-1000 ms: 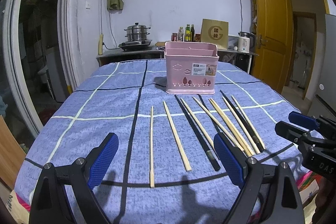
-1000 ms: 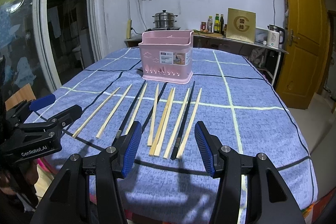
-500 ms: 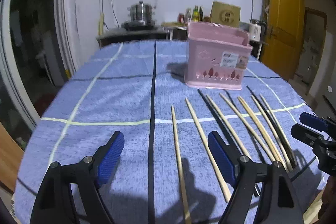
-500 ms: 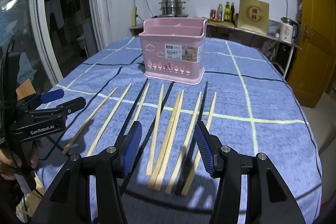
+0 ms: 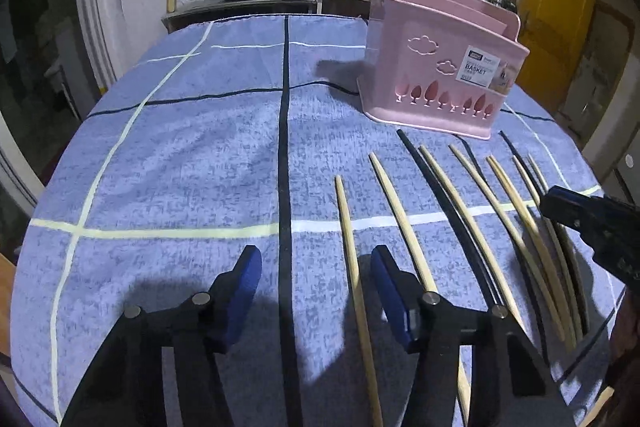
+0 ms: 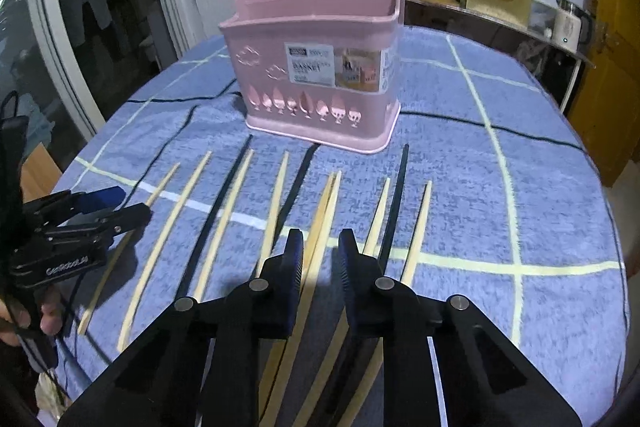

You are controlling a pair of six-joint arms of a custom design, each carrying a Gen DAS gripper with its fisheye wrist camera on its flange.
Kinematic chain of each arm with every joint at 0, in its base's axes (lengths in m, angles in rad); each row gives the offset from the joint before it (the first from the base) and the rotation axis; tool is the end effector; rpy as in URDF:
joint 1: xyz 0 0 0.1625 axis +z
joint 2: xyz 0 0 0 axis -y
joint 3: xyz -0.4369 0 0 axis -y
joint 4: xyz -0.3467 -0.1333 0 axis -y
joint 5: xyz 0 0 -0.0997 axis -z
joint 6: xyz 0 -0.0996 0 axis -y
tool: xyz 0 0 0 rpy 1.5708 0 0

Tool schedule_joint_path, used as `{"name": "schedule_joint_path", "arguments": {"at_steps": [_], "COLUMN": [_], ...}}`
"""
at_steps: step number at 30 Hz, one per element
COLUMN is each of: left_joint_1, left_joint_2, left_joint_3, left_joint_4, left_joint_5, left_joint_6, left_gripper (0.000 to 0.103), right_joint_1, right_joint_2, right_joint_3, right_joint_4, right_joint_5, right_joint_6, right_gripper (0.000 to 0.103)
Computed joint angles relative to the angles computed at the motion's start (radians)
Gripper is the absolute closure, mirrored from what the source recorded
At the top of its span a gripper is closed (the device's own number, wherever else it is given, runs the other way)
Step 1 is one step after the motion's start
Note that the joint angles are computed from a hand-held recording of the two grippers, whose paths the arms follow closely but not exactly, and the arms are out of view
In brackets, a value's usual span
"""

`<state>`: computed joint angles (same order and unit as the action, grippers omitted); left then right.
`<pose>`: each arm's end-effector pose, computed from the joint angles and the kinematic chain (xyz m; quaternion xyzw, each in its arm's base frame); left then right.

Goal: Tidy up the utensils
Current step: 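Lower the left tool onto a bamboo chopstick and close it while the right tool grasps another bamboo chopstick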

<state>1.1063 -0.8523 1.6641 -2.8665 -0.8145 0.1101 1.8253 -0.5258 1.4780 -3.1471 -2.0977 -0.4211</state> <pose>-0.1101 -0.6698 0.2221 0.1708 0.8904 -0.2824 0.3136 0.2593 -0.6663 0.0877 0.2291 -0.8934 0.2748 0.2716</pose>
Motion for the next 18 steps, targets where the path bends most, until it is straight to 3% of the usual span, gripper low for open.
{"name": "schedule_joint_path", "arguments": {"at_steps": [9,18], "left_joint_1": [-0.005,-0.003], "left_joint_2": [0.026,0.031], "left_joint_3": [-0.036,-0.046], "left_joint_4": [0.029,0.031], "left_joint_5": [0.041,0.04], "left_joint_6": [0.034,0.037], "left_gripper": [0.049,0.049], "right_joint_1": [-0.012,-0.015], "right_joint_2": [0.033,0.044], "right_joint_3": [-0.095,-0.119], "right_joint_4": [0.121,0.132], "right_joint_5": [-0.012,-0.031], "right_joint_6": [0.028,0.032], "right_gripper": [0.086,0.088]}}
